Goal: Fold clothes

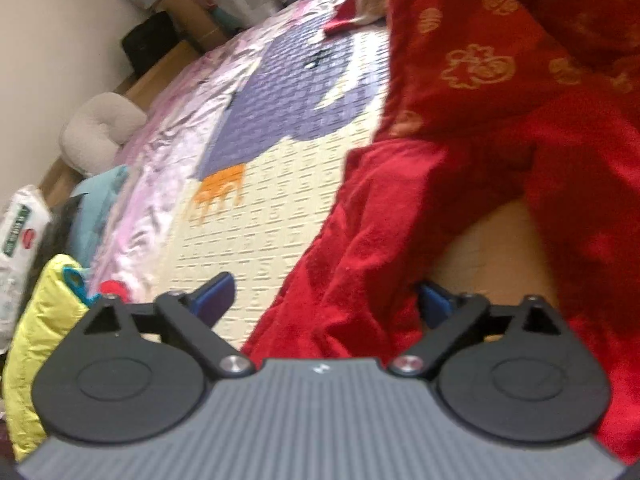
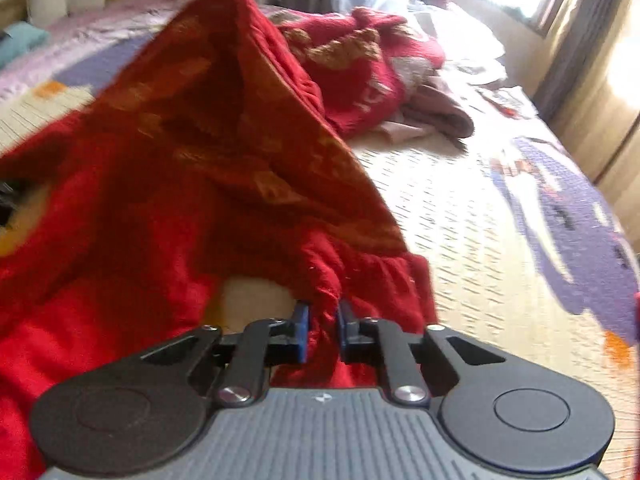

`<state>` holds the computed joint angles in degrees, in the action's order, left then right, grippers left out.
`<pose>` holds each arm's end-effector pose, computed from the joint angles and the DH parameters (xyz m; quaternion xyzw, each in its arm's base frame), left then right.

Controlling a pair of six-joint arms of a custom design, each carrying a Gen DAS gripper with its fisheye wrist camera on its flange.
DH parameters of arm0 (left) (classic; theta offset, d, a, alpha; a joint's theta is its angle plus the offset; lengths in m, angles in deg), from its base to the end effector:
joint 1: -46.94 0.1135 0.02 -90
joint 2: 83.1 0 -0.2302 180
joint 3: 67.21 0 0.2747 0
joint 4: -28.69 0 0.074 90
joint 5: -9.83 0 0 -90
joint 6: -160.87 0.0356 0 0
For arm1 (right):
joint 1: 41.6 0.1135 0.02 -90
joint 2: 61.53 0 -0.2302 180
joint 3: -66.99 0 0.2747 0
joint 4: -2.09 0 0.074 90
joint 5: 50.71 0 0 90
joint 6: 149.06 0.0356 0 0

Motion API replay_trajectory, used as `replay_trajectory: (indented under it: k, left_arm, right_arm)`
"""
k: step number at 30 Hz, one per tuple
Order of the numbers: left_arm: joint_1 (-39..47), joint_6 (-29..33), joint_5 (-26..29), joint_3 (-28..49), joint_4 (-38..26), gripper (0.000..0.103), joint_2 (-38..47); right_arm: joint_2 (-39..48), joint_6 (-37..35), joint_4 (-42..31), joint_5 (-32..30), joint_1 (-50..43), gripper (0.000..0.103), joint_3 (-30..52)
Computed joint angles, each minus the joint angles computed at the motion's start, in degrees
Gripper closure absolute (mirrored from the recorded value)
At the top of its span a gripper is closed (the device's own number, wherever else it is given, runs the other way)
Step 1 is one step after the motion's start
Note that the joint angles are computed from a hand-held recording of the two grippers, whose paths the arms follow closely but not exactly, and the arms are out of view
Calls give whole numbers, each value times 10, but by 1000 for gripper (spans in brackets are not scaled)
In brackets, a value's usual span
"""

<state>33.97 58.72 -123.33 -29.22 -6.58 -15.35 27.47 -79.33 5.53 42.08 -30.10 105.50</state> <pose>0.2135 -0.0242 0.0996 -0.0730 0.9085 0.3068 0.2743 0.2604 0.0512 0.0515 -0.2461 0.8972 -0.0506 0.3632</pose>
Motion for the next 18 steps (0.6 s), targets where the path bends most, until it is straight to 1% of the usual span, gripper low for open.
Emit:
replay_trajectory:
  k: [6,9,10,11,12,13,14,16,18]
  left_arm:
    - [46,14,5,-3,13,14,-3]
    - [43,10,-25,1,19,14,8]
    - [37,9,-40,3,17,13,13]
    - [30,10,-51,5,13,11,16]
    - [23,11,-62,7,9,9,19]
    - [16,12,-70,7,4,6,17]
    - [11,15,-70,5,-4,3,4]
    - [8,17,-55,-3,-28,0,-40]
    - [21,20,-6,-11,-56,0,-109]
  right_arm:
    - [4,-14,43,2,-33,92,-22]
    - [19,-10,48,8,-32,90,-15]
    - [18,-8,39,4,-30,87,-11]
    - [15,-5,27,-2,-28,82,-8]
    - [1,-3,3,-18,-30,79,-7]
    - [-17,0,-16,-36,-33,70,-10]
    - [-36,2,-35,-54,-36,65,-14]
    - [-85,2,-55,-82,-40,64,-33]
    - [-123,9,-77,-116,-45,64,-44]
